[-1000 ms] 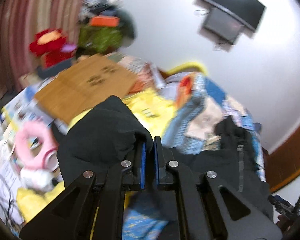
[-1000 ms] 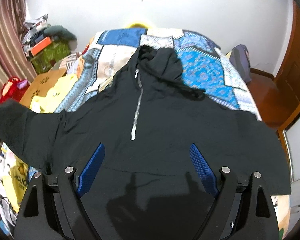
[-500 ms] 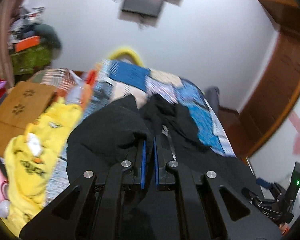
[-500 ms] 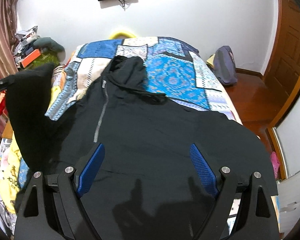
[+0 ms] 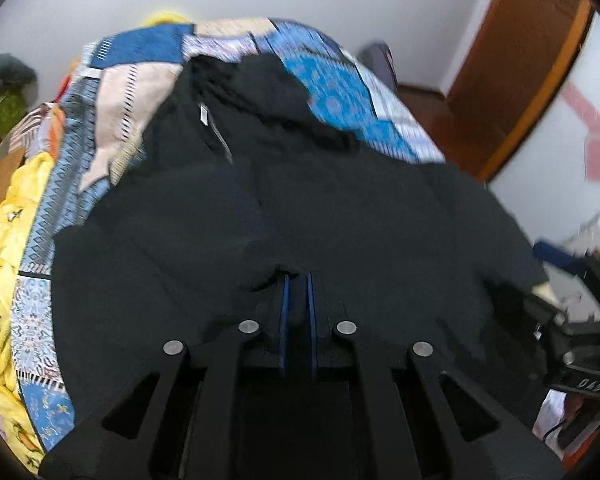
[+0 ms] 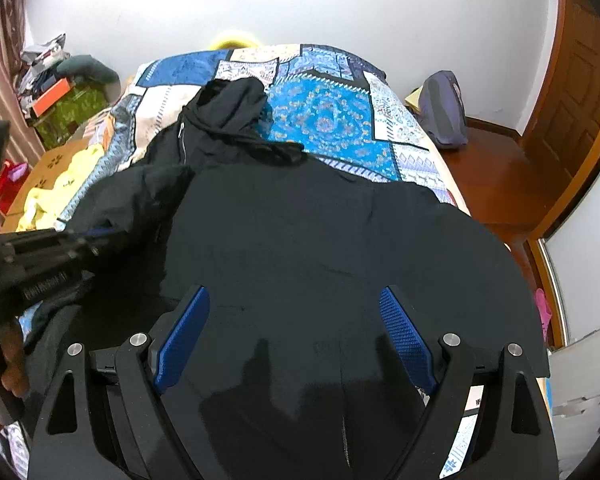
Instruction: Fold large clothes
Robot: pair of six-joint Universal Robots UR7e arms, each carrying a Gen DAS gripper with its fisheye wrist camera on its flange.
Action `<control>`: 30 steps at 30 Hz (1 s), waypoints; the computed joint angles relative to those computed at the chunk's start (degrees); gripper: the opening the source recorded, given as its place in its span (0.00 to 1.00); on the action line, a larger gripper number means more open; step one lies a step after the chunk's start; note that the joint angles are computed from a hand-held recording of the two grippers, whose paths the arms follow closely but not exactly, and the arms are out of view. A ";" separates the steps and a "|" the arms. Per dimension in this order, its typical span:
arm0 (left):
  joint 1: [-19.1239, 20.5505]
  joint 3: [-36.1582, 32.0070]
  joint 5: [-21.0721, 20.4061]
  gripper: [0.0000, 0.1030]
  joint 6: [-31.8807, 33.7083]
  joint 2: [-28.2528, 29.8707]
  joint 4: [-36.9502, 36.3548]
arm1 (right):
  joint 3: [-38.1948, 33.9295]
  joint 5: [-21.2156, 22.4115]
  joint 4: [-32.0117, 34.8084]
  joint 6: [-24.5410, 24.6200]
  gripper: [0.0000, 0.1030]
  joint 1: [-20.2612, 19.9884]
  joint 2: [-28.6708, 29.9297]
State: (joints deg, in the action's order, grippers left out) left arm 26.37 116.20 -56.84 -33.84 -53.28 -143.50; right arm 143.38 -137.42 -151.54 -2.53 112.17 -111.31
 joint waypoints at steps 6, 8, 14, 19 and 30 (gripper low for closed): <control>-0.17 0.14 -5.29 0.38 0.11 0.57 2.14 | 0.39 -0.77 2.78 1.06 0.82 0.71 -1.04; -0.58 0.98 -5.33 0.53 -0.66 -0.74 1.77 | 0.21 -1.21 3.53 1.76 0.82 1.41 -0.89; -1.94 2.83 -2.19 0.64 -2.99 -6.77 3.56 | -1.41 -1.65 4.00 3.36 0.82 4.90 1.64; -2.61 5.74 5.77 0.67 -4.25 -13.91 5.98 | -3.06 -1.61 1.35 3.47 0.82 8.32 6.83; 0.85 11.99 14.04 0.67 -11.65 -27.90 15.19 | -7.74 3.12 -4.56 -1.24 0.82 11.82 24.83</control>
State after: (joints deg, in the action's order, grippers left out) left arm 27.22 128.19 -42.80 -45.49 -81.18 -128.31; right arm 135.64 -134.31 -156.10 -3.77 123.99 -86.48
